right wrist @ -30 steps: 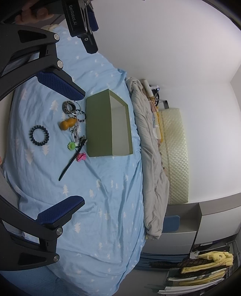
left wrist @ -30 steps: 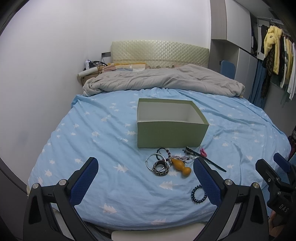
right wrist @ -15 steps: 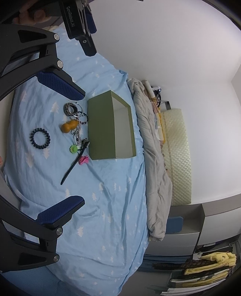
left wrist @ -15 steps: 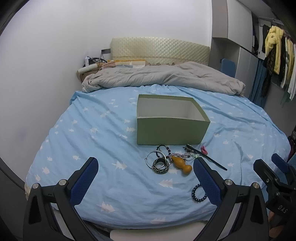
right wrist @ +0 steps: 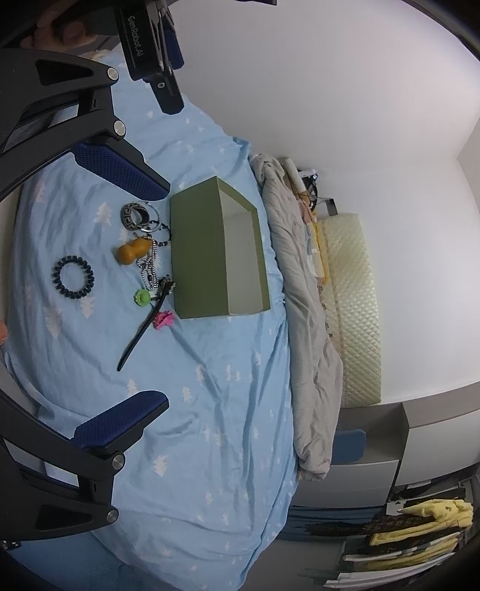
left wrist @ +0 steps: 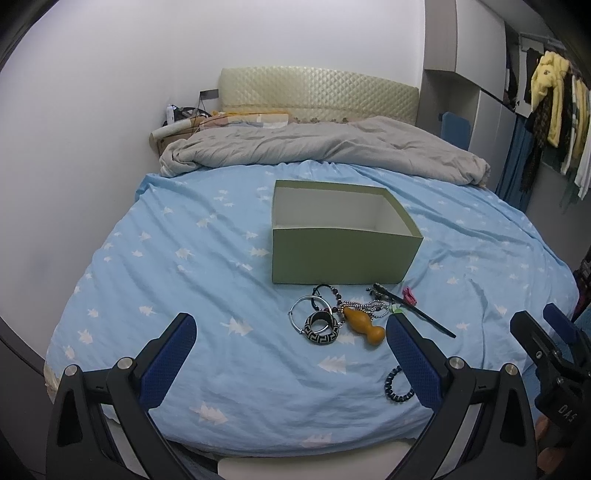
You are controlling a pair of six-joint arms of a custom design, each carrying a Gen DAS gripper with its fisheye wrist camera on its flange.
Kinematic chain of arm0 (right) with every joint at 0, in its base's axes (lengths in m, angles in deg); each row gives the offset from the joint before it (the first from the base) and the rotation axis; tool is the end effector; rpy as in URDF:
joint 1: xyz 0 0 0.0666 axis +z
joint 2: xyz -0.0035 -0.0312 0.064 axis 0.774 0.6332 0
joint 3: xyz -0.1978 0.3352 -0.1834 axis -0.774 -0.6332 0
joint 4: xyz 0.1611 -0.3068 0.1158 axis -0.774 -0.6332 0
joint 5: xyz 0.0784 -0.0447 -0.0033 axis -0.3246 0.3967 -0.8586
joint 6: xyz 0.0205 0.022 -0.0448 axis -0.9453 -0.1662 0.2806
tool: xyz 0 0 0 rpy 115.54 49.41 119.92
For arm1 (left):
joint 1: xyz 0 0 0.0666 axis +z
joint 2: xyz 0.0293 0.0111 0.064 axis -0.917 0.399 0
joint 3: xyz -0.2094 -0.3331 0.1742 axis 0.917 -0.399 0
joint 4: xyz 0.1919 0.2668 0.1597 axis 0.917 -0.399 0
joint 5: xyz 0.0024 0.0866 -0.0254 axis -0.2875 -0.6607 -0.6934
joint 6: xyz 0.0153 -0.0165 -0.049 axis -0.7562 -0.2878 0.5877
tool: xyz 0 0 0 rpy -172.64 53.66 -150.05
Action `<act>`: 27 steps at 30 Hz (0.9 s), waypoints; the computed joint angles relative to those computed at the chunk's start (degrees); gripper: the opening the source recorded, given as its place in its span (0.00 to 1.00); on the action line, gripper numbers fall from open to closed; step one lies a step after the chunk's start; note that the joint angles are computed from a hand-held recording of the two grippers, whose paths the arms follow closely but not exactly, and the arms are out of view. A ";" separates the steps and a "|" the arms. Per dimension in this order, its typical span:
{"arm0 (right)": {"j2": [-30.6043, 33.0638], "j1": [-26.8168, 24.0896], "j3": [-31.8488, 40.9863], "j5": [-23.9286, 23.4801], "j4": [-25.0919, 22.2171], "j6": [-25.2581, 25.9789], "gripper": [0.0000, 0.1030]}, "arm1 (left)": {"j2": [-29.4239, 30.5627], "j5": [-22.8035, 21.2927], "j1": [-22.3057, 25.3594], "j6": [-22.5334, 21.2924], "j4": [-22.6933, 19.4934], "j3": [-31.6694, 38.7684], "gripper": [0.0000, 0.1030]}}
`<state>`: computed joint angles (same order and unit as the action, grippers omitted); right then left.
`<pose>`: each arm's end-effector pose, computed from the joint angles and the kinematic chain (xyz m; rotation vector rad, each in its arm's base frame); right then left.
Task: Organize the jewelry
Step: 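Grasp the patterned bangle with the left tool while the right tool grasps the black coiled hair tie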
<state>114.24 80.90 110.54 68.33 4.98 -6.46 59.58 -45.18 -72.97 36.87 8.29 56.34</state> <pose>0.3959 0.2214 0.5964 -0.1066 2.0864 0.3001 0.3852 -0.0382 0.6237 -0.1833 2.2673 0.0338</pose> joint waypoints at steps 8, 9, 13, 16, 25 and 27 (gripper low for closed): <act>0.50 -0.16 -0.44 0.07 0.89 -0.29 1.00 | 0.91 1.79 0.60 -0.71 0.06 -0.04 1.00; 0.27 -0.14 -1.06 0.17 1.78 -0.45 1.00 | 1.47 1.54 0.46 -0.93 -0.85 0.34 1.00; -0.32 -0.21 -2.97 -0.66 4.79 -1.23 1.00 | 1.83 3.16 0.48 -1.51 -0.58 -0.17 1.00; -0.48 -0.56 -4.32 -2.91 6.17 -1.27 0.94 | 2.43 4.46 0.79 -1.97 0.14 -0.92 0.99; 2.24 -1.36 -6.86 -7.58 2.62 -2.36 0.40 | 4.58 12.18 3.12 -1.63 2.96 -4.03 0.85; 3.21 -1.39 -7.30 -8.35 0.86 -2.81 0.34 | 5.52 13.45 3.57 -1.46 3.25 -4.51 0.75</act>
<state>117.45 79.51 103.23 59.98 5.84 -9.27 65.11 -31.73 -69.40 35.41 11.54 51.84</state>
